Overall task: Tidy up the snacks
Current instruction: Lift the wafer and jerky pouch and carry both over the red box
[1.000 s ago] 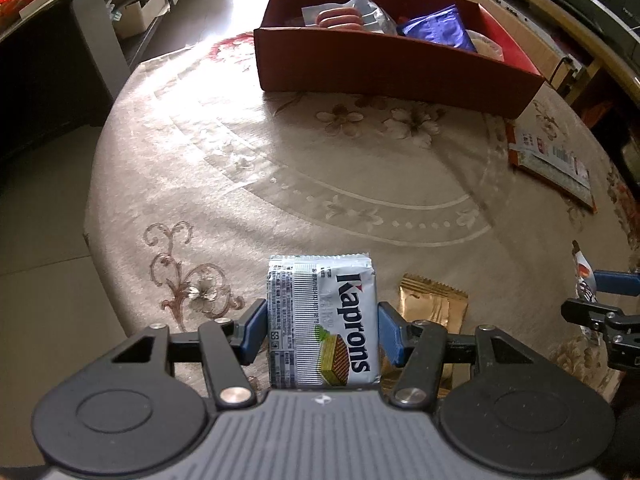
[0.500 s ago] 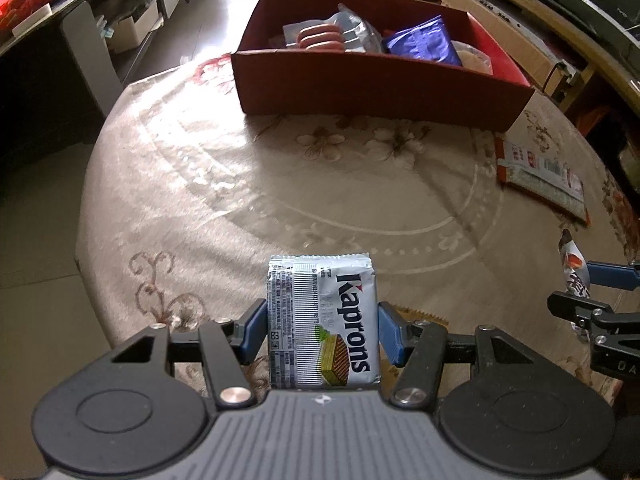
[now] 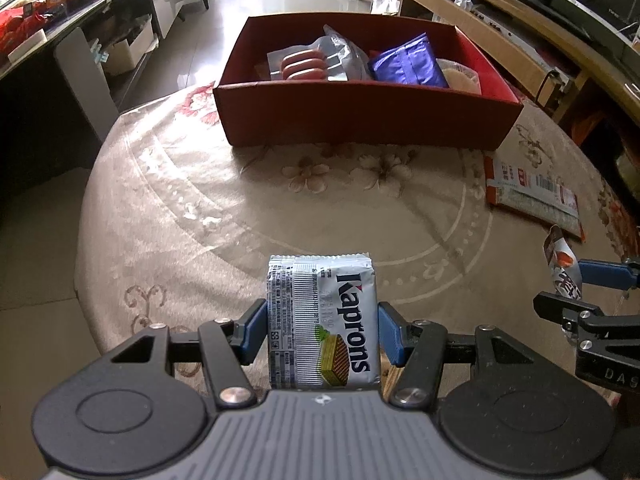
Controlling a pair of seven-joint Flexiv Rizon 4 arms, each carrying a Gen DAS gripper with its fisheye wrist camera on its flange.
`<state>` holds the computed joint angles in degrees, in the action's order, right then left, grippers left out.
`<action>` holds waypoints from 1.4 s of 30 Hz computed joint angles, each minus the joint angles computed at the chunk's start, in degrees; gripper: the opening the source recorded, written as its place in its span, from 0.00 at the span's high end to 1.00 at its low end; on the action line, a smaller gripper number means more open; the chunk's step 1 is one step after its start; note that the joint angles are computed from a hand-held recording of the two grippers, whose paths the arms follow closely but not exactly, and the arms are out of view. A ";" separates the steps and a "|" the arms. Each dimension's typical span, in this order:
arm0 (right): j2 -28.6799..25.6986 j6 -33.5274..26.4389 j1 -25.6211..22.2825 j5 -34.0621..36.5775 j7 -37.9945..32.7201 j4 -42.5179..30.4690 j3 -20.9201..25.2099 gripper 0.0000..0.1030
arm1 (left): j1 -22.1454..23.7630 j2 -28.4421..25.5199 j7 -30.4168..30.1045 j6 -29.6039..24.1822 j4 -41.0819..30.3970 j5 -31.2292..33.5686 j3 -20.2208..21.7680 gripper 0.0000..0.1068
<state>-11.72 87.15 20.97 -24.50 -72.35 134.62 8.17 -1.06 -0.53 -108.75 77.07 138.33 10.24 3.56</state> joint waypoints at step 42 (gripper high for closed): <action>-15.87 1.60 1.59 3.54 2.65 -25.59 -1.87 0.41 | -3.37 -17.87 -3.83 -0.96 -25.91 -2.98 5.42 0.45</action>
<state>-27.59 88.74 22.55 -20.96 -69.70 109.04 6.30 -4.43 -18.39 -112.58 76.11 112.43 7.26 8.98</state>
